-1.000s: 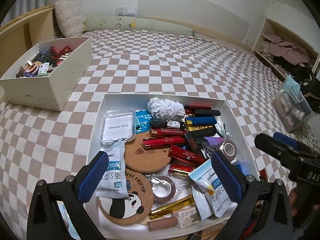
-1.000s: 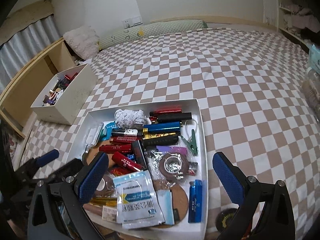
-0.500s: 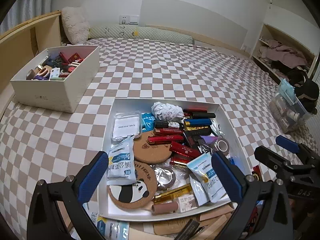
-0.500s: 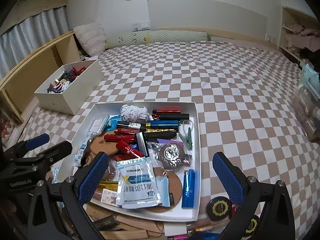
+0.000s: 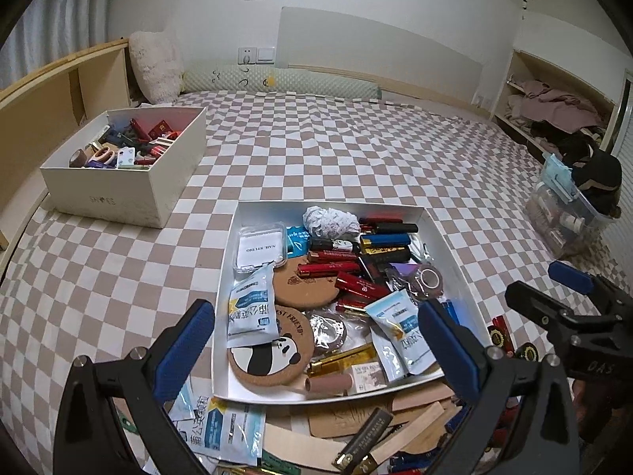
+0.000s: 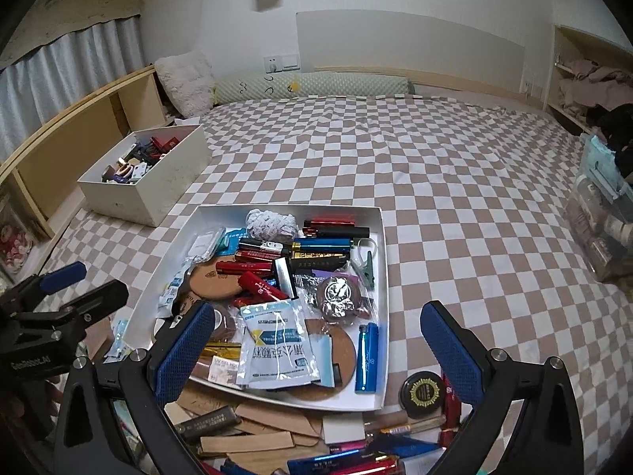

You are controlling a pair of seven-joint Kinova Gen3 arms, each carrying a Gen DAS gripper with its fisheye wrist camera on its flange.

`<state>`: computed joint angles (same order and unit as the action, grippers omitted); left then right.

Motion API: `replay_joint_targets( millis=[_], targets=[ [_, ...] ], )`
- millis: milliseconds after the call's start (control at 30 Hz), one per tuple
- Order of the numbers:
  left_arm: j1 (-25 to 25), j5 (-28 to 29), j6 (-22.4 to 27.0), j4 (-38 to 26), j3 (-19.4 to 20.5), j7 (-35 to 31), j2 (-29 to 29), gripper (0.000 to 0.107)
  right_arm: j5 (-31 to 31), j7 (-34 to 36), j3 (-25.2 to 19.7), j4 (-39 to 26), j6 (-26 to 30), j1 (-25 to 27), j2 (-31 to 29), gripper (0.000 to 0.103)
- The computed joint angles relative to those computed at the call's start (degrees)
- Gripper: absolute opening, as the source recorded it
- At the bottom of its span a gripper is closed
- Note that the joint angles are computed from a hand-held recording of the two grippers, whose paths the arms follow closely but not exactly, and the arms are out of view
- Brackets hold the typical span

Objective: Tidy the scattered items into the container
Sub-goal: 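Lift both tools away from the tray back over the pile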

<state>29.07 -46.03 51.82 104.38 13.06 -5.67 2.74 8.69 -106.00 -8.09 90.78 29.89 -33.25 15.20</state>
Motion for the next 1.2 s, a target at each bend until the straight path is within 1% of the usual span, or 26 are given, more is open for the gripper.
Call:
replay_joint_targets(
  millis=[200,400,633,833,933,1067,1200],
  targets=[
    [0.63,-0.74,1.45,0.53,1.23,1.06,-1.56,0.103,1.47,-1.11,0.34,1.97,-0.46,-0.63,-1.81,0.103],
    [1.30,-2.26,3.74,1.08,3.23,3.68,-3.06,0.103,2.77,-2.34,-0.10,3.93,-0.74,-0.66,-3.96,0.103],
    [2.32,-3.48,6.79,1.06,5.47,5.34,-4.00,0.103,1.85,-1.75,-1.31,6.10,-1.55,0.78,-6.37,0.103],
    [3.72,-4.44,8.57,2.30,7.19,7.66,-4.77,0.103,4.18,-3.94,-1.42,9.33,-2.69,0.61,-8.42,0.103],
    [4.56,-5.16,10.03,2.79,8.08,8.84,-4.73,0.103,6.34,-5.90,-1.51,11.65,-3.77,0.44,-9.73,0.103],
    [5.64,-5.69,10.94,4.02,8.99,11.47,-5.23,0.103,8.95,-8.63,-2.03,14.32,-4.39,0.65,-11.36,0.103],
    [6.63,-7.40,11.12,5.63,10.13,15.16,-5.98,0.103,7.89,-7.85,-2.93,16.51,-5.17,2.01,-12.73,0.103]
  ],
)
